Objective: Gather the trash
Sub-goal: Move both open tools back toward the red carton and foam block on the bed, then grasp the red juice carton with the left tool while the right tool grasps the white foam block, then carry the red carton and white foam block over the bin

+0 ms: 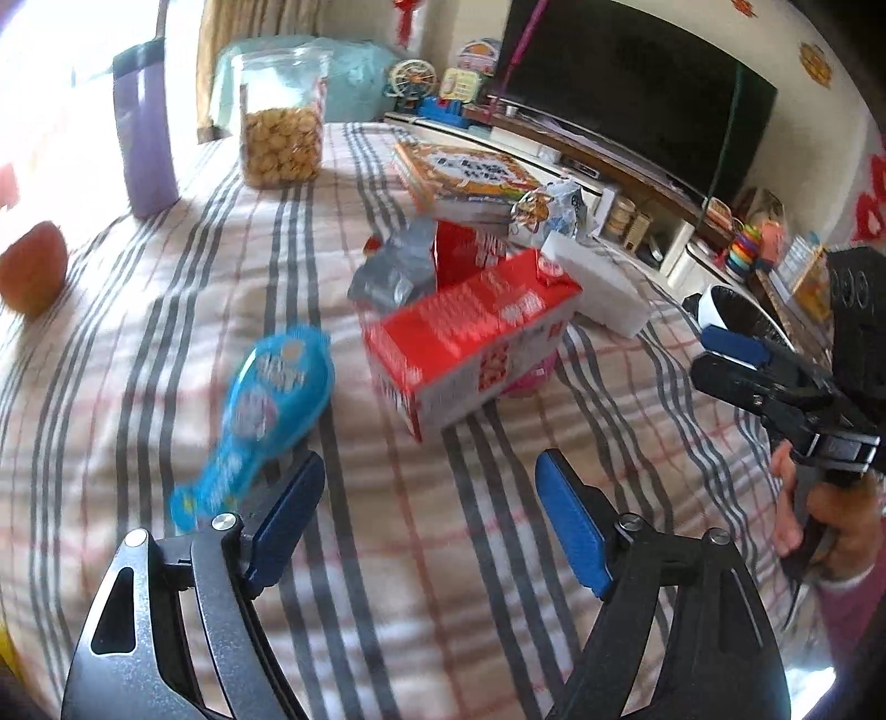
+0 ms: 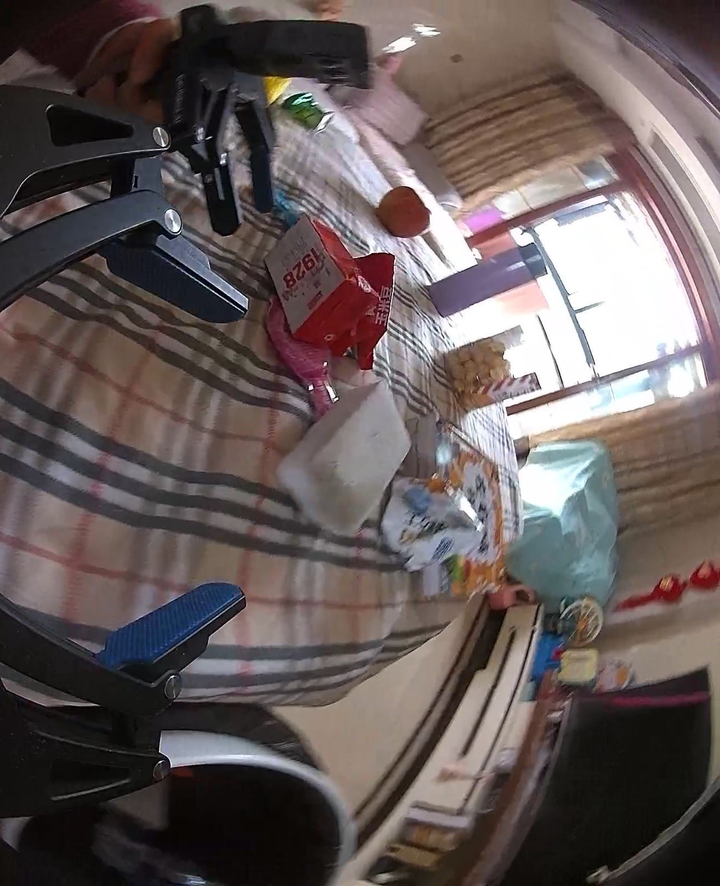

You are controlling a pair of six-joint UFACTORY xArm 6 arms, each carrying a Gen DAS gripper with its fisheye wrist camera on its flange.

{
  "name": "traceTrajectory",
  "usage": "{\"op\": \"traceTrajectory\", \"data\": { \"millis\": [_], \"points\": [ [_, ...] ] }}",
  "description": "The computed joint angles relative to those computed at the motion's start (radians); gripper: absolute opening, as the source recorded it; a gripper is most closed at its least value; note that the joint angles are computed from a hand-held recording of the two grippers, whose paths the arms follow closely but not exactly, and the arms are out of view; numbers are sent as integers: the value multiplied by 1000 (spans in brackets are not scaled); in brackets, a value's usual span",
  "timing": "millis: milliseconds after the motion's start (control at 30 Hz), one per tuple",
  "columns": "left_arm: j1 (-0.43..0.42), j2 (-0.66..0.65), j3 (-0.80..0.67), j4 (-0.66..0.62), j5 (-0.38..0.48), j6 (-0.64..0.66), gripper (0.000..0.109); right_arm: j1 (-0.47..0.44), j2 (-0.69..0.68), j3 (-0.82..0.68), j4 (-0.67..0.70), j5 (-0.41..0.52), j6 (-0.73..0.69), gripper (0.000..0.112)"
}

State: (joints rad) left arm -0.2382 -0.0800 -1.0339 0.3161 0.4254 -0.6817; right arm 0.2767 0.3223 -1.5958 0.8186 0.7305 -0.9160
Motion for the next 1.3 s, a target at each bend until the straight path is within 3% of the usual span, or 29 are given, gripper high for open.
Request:
{"op": "traceTrajectory", "data": {
  "millis": [267,533,567,600,633,667,700,767,1033,1300],
  "points": [
    [25,94,-90,-186,-19,276,84,-3,211,-298,-86,118,106,96],
    [25,127,-105,-234,-83,331,83,5,371,-538,-147,232,184,93],
    [23,124,-99,-215,-96,317,74,7,376,-545,-154,234,192,86],
    [21,122,-96,-217,-103,319,59,10,378,-546,-168,236,205,80],
    [18,122,-97,-248,-103,340,51,10,374,-539,-181,236,216,62],
    [15,119,-92,-272,-107,347,41,10,371,-534,-193,242,228,61],
    [13,114,-84,-277,-116,333,39,9,355,-510,-187,235,226,60],
    [8,97,-62,-257,-136,283,37,5,303,-433,-157,205,206,59],
    [-54,27,-7,52,-126,-65,35,-37,42,-70,7,112,108,59],
    [-126,31,-11,96,-103,-149,35,-72,-150,191,66,3,79,59]
  ]
}}
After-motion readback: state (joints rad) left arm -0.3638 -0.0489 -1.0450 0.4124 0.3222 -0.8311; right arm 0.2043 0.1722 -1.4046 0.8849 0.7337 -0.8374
